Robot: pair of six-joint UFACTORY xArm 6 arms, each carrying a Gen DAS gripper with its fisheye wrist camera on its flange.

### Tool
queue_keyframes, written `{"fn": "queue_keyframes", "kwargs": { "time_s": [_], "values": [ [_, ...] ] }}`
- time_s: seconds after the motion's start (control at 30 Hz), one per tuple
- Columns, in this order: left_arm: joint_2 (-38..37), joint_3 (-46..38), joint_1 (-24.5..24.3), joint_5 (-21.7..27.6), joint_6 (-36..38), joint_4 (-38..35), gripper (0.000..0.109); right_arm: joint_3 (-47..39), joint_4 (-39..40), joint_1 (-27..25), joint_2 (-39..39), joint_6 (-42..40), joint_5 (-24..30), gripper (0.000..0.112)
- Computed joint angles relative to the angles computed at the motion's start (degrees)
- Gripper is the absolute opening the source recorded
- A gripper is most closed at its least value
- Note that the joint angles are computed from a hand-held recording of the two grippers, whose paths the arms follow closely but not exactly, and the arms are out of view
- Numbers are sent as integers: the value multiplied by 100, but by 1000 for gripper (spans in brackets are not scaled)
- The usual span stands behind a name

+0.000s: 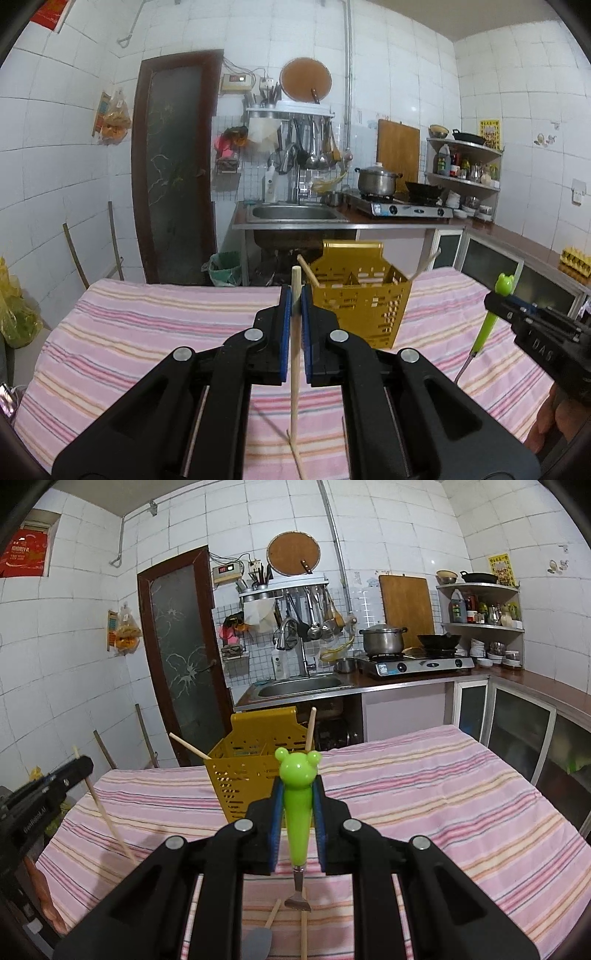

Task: Organize utensils
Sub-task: 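Carry chopstick and green utensil into the yellow holder and open both tools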

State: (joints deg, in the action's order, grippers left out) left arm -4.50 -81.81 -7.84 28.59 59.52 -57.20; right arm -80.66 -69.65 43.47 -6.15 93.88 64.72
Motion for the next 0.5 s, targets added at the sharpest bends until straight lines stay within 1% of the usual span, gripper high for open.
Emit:
{"fn": "queue_keyframes", "kwargs": {
  "time_s": [0.1, 0.27, 0.37, 0.5],
  "values": [
    [171, -349, 10, 150, -113, -24, 4, -172, -47, -41, 56, -144, -6, 16],
    [503, -960, -150, 86, -178, -54, 4, -471, -168, -169, 151, -370, -33, 16],
    [750, -1428, -200, 196, -368, 13, 4, -822, -269, -269, 293, -580, -94, 16],
    [1109, -2137, -367, 14, -430, -47, 4, -1440, -306, -503, 601, -929, -271, 16]
  ]
}}
